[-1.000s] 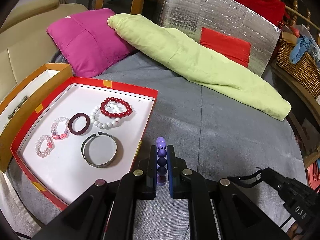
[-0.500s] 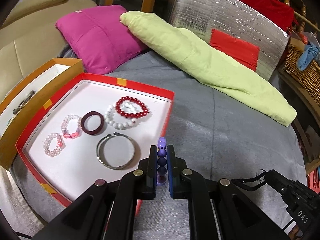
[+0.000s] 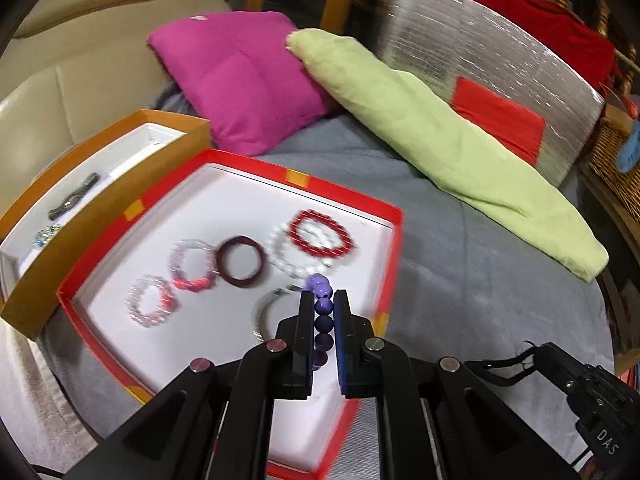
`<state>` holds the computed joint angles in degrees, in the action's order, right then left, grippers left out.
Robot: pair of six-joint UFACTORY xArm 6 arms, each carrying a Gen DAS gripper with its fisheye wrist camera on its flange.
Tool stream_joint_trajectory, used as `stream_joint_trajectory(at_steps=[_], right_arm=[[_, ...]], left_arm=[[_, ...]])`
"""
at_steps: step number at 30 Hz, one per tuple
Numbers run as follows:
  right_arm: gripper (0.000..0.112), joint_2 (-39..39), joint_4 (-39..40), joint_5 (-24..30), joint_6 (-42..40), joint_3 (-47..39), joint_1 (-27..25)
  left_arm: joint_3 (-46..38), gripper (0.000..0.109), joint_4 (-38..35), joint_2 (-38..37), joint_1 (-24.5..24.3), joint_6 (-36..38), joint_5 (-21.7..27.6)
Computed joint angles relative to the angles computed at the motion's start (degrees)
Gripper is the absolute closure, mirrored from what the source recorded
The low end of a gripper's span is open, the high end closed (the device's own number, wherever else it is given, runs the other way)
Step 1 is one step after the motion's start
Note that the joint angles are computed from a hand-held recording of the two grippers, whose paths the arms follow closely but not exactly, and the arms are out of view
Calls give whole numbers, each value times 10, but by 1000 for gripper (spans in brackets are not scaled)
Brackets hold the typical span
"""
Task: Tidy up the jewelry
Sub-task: 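Lower the purple bracelet into the tray with the left tool while the right tool lowers the hair tie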
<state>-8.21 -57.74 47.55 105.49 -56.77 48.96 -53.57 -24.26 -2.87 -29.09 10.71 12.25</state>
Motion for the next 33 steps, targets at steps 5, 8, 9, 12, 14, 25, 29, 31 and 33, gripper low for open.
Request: stream_joint_trajectory(at_steps=[5,8,9,12,14,25,29,31,33], right_arm=[[107,33,-3,-16,-25,-42,-11],[107,58,-6,-30,-38,-71,-19],[107,67,-6,-35,-43,-82,-22],[107,94,-7,-49,-58,-113,-31],[107,110,-5,-60,-67,-130,-38],[107,218,37,-97,-139,-240,-77],[107,252,54,-107,-162,-270,-84],[107,264,63,-111,-171,-281,-86],[107,274,68,-110,-179,-289,-87]], left_arm=[[-18,99,13,16,32,-27,12],[-24,99,20,23,46,-34,14],[-26,99,21,25,50,-35,15],[-28,99,19,27,59,-29,17],[-32,99,23,30,65,-29,18],[-91,99,72,80,95,-72,40],[-96,99,97,91,95,-83,42],[-98,99,106,96,95,-87,44],[-99,99,121,98,95,-99,43]])
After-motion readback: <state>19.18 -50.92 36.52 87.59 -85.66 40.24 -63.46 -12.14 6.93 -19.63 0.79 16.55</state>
